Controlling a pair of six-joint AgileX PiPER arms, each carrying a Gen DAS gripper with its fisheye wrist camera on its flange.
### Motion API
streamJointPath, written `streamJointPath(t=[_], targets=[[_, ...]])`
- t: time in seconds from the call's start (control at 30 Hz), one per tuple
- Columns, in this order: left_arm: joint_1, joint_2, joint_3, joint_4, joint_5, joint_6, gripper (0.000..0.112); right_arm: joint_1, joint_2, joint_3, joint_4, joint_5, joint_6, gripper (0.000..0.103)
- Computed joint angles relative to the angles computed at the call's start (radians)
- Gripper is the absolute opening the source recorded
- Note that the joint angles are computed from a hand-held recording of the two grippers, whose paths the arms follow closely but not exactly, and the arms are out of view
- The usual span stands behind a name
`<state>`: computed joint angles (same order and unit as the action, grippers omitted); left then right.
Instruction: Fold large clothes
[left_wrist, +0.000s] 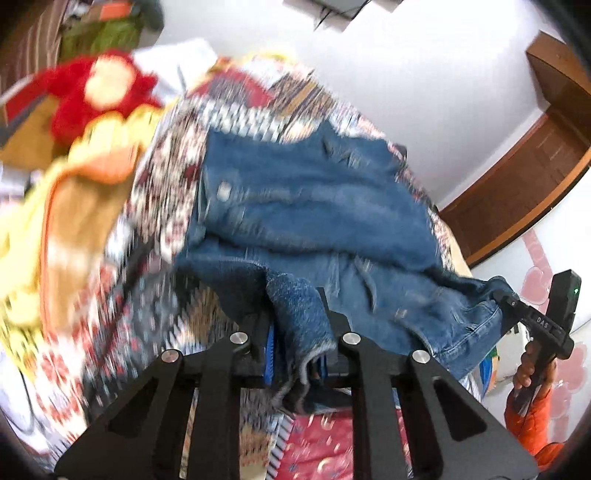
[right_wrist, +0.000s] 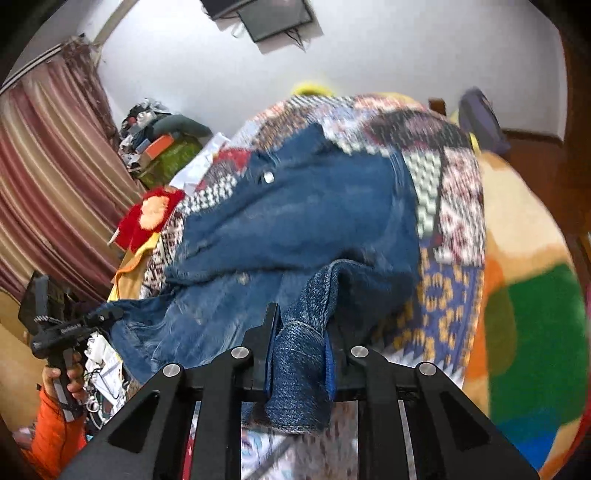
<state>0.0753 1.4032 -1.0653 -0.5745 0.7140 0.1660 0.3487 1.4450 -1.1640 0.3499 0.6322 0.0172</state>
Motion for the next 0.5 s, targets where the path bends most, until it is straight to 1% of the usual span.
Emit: streamJointPath(t=[0.1,0.2,0.3,0.4,0.43,0.5], targets=[[0.003,0.041,-0.114,-0.036,0.006,0.014,0.015,-0.012,0.057,-0.131,-0.034,0.014,0.003,0.017],[-0.012,0.111,-0.250,0.001,-0.011,-0.007,0.015,-0.031,0.132,-0.266,-0.064,0.026,0.017,0.017],[-0.015,0.183,-0.352,0.038,-0.026,-0.041,0.015,-0.052,0.211,-0.389,-0.074,0.039,0.030,0.016],[-0.010,0.281,-0.479,0.072,-0.027,-0.094,0.015,-0.076,0.335,-0.564,-0.084,0.070,0.052,0.016],[0.001,0.325,-0.531,0.063,-0.021,-0.104,0.015,-0.079,0.362,-0.604,-0.089,0.082,0.060,0.016],[0.031,0.386,-0.597,-0.013,0.004,-0.076,0.014,-0.089,0.468,-0.752,-0.110,0.123,0.090,0.016]])
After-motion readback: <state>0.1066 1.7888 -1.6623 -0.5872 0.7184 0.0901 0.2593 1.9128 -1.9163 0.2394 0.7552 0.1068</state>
